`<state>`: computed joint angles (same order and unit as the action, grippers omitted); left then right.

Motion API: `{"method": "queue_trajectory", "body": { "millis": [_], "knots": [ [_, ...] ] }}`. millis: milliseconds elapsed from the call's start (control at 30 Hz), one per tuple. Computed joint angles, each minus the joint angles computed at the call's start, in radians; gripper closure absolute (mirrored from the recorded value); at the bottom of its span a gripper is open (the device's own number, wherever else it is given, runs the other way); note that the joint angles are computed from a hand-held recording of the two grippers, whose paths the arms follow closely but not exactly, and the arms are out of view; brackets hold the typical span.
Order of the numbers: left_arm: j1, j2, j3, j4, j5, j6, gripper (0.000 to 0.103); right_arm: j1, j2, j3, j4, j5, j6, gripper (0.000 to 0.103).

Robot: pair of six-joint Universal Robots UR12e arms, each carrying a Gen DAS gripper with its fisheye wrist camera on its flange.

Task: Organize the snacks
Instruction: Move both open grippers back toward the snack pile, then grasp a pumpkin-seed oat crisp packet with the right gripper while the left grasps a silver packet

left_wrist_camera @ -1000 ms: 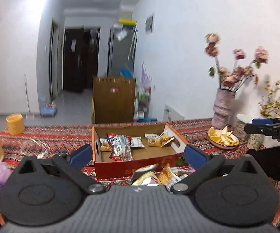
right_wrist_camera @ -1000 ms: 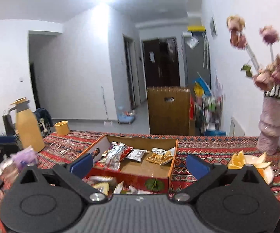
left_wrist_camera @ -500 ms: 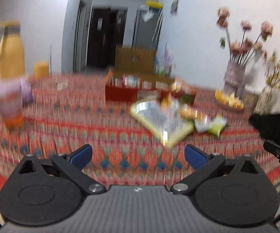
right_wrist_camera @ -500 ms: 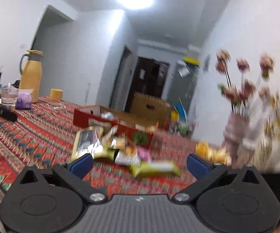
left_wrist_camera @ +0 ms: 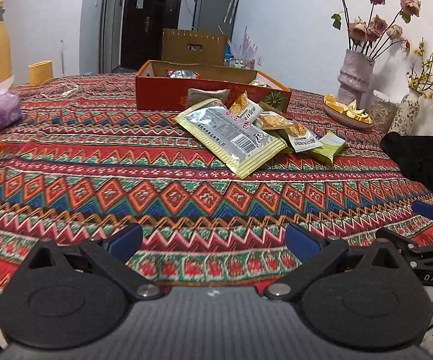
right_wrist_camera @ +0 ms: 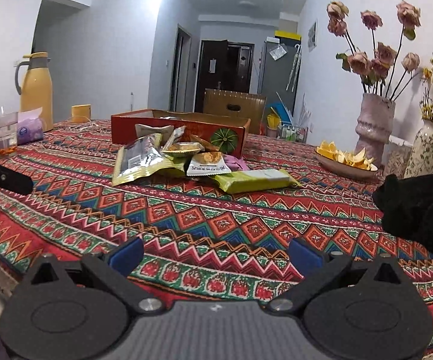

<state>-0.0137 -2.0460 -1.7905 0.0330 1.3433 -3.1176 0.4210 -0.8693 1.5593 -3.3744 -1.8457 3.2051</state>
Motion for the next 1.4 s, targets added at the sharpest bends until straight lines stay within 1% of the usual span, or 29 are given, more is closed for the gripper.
{"method": "queue_trajectory", "body": {
  "millis": [133,267,400,500,600,667,700,767,833,900,967,1000,1033,1100,1167,1200,1233,1267,1333,1400],
  "knots": [
    [-0.013,-0.036,0.063,-0.031,0.010,-0.009,0.000,-0.010,0.010,-0.026,0.023,0.014,0.006,0.000],
    [-0.028,-0.081,0.136,-0.045,0.035,-0.056,0.000,-0.022,0.026,-0.077,0.072,0.014,0.001,0.000],
    [-0.036,-0.134,0.233,-0.099,0.032,-0.096,0.000,-0.040,0.049,-0.140,0.108,0.052,0.014,0.001],
    [-0.042,-0.177,0.310,-0.125,0.046,-0.133,0.000,-0.054,0.071,-0.200,0.156,0.091,0.049,0.003],
    [-0.049,-0.228,0.400,-0.159,0.086,-0.175,0.000,-0.066,0.095,-0.264,0.217,0.123,0.068,0.014],
    [-0.051,-0.263,0.459,-0.187,0.094,-0.200,0.000,-0.071,0.113,-0.310,0.270,0.138,0.065,0.023],
    [-0.054,-0.280,0.491,-0.217,0.109,-0.206,0.000,-0.074,0.122,-0.334,0.295,0.148,0.060,0.026],
    [-0.057,-0.307,0.537,-0.254,0.119,-0.212,0.000,-0.080,0.141,-0.374,0.328,0.175,0.050,0.037],
    [-0.056,-0.323,0.562,-0.282,0.100,-0.225,0.000,-0.084,0.162,-0.417,0.362,0.198,0.047,0.039],
    [-0.055,-0.336,0.584,-0.315,0.078,-0.236,0.000,-0.084,0.187,-0.463,0.392,0.202,0.047,0.039],
    [-0.062,-0.347,0.584,-0.276,0.100,-0.216,0.000,-0.083,0.211,-0.507,0.423,0.207,0.047,0.039],
    [-0.066,-0.351,0.585,-0.265,0.114,-0.189,0.000,-0.081,0.224,-0.530,0.444,0.208,0.045,0.039],
    [-0.067,-0.352,0.581,-0.253,0.120,-0.168,0.003,-0.080,0.234,-0.550,0.469,0.209,0.042,0.039],
    [-0.063,-0.345,0.559,-0.220,0.101,-0.155,0.016,-0.075,0.256,-0.588,0.503,0.190,0.033,0.039],
    [-0.057,-0.337,0.543,-0.204,0.081,-0.143,0.032,-0.075,0.270,-0.611,0.514,0.192,0.037,0.040],
    [-0.055,-0.332,0.533,-0.197,0.074,-0.148,0.034,-0.078,0.274,-0.617,0.515,0.210,0.056,0.041],
    [-0.054,-0.327,0.527,-0.196,0.071,-0.150,0.035,-0.081,0.278,-0.621,0.516,0.227,0.074,0.046],
    [-0.053,-0.323,0.520,-0.193,0.066,-0.146,0.037,-0.084,0.280,-0.627,0.527,0.239,0.084,0.047],
    [-0.050,-0.310,0.504,-0.195,0.059,-0.140,0.038,-0.083,0.277,-0.620,0.512,0.235,0.088,0.049],
    [-0.044,-0.292,0.476,-0.190,0.043,-0.142,0.051,-0.082,0.262,-0.595,0.492,0.229,0.090,0.050]
  ]
}}
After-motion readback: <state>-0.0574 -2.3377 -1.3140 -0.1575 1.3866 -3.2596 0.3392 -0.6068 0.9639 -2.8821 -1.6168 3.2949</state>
